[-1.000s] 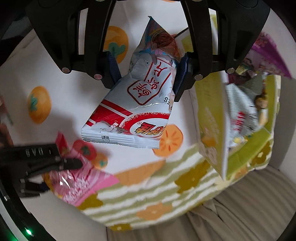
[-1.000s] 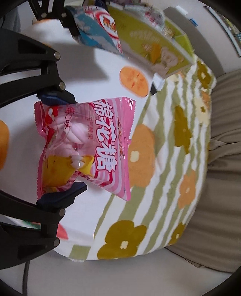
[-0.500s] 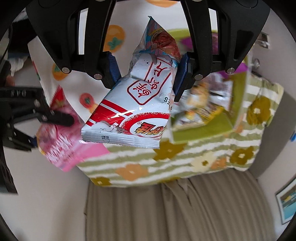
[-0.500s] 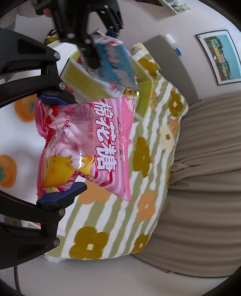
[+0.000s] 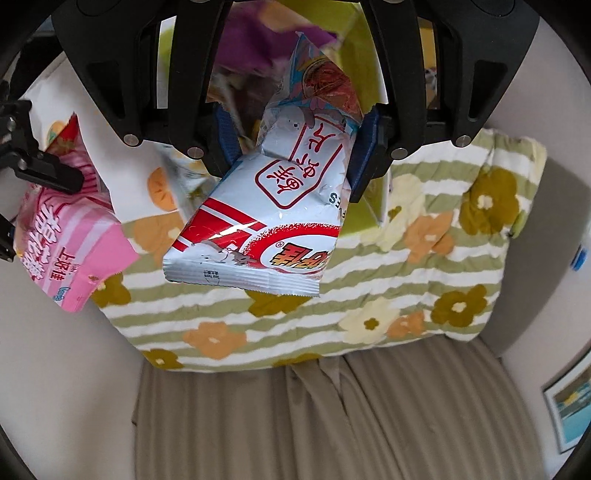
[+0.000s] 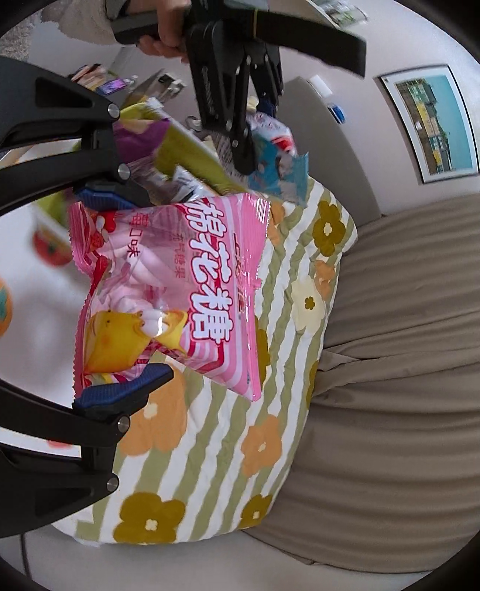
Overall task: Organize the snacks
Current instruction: 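Lift both held bags and carry them over the lime-green box, then open both tools to drop the bags into the lime-green box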
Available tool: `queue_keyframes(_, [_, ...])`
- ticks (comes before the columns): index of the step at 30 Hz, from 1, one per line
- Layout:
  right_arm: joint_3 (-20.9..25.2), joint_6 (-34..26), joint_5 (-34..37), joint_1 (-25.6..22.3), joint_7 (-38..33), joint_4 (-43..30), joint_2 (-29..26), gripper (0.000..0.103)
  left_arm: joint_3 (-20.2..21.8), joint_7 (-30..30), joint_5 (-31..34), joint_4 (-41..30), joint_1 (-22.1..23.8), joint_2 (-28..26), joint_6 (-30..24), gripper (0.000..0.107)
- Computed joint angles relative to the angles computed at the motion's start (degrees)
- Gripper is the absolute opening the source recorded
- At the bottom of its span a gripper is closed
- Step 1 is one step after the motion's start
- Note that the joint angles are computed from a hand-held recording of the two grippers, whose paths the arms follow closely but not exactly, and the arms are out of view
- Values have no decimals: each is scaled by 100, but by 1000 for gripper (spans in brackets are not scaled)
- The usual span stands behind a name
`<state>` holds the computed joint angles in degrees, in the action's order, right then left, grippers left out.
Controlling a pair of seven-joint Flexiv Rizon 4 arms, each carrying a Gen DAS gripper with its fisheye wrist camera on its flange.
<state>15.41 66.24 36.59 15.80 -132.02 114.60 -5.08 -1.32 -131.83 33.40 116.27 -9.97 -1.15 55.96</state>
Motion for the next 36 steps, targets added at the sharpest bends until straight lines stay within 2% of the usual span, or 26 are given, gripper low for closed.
queue_keyframes(1, [25,149,-136,118,311,20,-73,69,53,275,-152,47,77,-88,182,59])
queue_keyframes(2, [42,245,-237,179,508,41,-119,69,85,451,-225,49,128,-191,291,79])
queue_keyframes(4, [72,529,-590,344,1074,132,-221,69,169,620,-165,64,174,-289,458,103])
queue_keyframes(11, [112,1041,-1663,534,2574,437,-341,69,423,1479,-922,1003,425,-26,1525,103])
queue_keyframes(16, [174,1152,-2220,580,3180,515,-365,69,500,1973,-1533,1710,664,306,2008,103])
queue_keyframes(19, [149,1221,-2702,703,3642,537,-437,70,472,2105,-1610,1889,817,412,2080,103])
queue_keyframes(24, [377,1059,-2771,695,3735,374,-597,72,473,2296,-1734,2139,1023,539,2204,103])
queue_keyframes(26, [397,1094,-2878,749,3776,391,-675,78,481,2421,-1841,2242,1087,569,2250,103])
queue_keyframes(28, [276,1276,-3205,894,4011,519,-740,90,469,2474,-1873,2309,1153,583,2241,103])
queue_keyframes(30, [232,1479,-3422,946,4216,644,-770,91,453,2414,-1805,2384,1228,612,2245,103])
queue_keyframes(32, [496,1570,-3232,739,4018,615,-836,91,408,2260,-1691,2431,1290,671,2178,103])
queue_keyframes(35, [412,1739,-3470,812,4174,768,-773,91,341,2035,-1592,2552,1327,822,2125,103])
queue_keyframes(36, [537,1727,-3387,702,4069,758,-752,91,268,1870,-1485,2561,1352,900,2050,103])
